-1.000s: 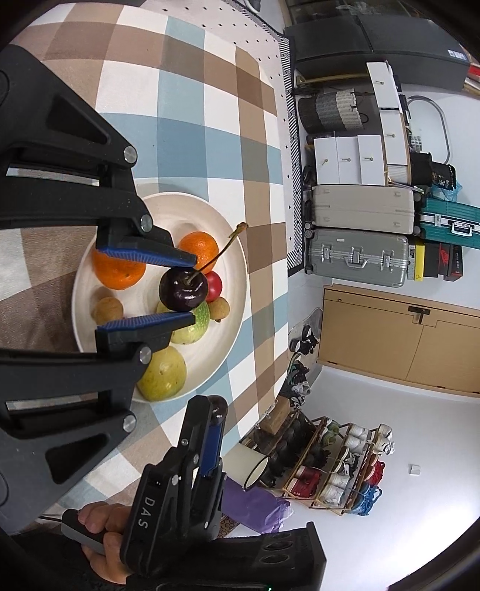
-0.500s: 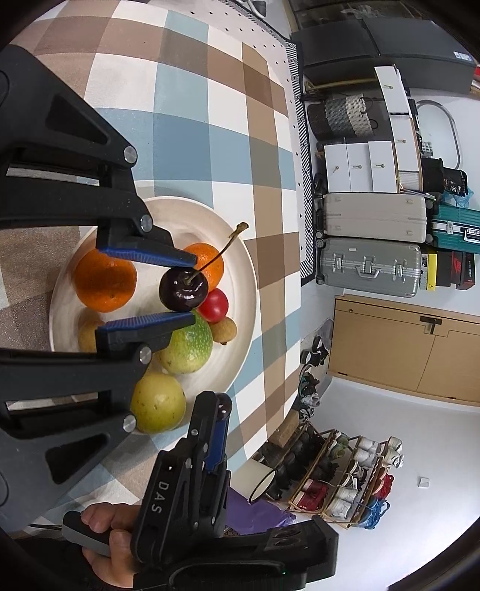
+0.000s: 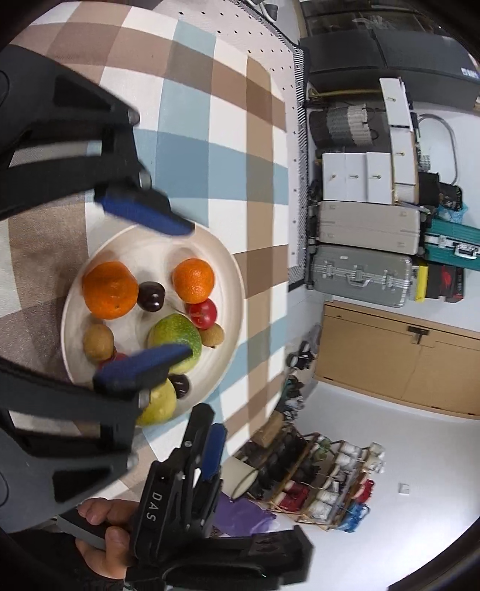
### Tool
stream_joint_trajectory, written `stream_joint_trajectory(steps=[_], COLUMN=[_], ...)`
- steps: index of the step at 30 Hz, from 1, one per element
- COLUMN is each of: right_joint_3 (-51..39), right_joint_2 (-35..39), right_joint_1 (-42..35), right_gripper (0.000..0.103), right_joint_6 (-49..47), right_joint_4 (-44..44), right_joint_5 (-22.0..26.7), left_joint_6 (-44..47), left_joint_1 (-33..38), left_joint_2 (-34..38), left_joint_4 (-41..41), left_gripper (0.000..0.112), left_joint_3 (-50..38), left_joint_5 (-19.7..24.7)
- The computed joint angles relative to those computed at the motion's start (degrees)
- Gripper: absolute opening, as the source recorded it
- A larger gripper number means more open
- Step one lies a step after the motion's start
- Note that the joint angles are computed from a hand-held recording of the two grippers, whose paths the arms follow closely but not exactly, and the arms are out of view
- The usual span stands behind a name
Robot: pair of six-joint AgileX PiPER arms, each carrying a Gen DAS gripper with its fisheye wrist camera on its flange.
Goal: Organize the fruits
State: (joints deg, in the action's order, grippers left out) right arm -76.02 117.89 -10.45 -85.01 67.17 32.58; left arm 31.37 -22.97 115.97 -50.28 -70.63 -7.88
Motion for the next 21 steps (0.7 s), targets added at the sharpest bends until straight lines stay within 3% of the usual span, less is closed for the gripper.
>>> stream_joint_trajectory(steps=[2, 4, 7, 9, 21], right_joint_3=[1.85, 4.52, 8.01, 10.18, 24.48], right_joint_2=[-1.48, -3.21, -5.39, -6.61, -14.24], right_joint_1=[-0.89, -2.1, -3.54, -4.85, -10.89], right_gripper=[0.065, 0.087, 0.097, 0.102, 0.103], right_joint_6=[-2.31, -6.47, -11.23, -14.16, -32.33], right_joint_4=[1.58, 5.08, 8.92, 11.03, 21.41], right_joint_5=[0.46, 1.19, 1.7, 3.13, 11.74], left_joint_6=[-5.81, -10.94, -11.7, -14.24, -12.07], left_joint_1=[-0.36, -0.99, -2.06, -3.15, -8.89], left_joint_2=[-2.1, -4.81, -7.89, -10.2, -16.18], left_joint_4=[5.34, 10.05, 10.04, 12.0, 4.52], left_gripper=[0.083, 0.087, 0.102, 0.102, 0.102], left_joint_3=[2.89, 6.79, 11.05, 14.81, 26.09], left_joint_5=[-2.04, -4.94, -8.02, -11.28, -19.93])
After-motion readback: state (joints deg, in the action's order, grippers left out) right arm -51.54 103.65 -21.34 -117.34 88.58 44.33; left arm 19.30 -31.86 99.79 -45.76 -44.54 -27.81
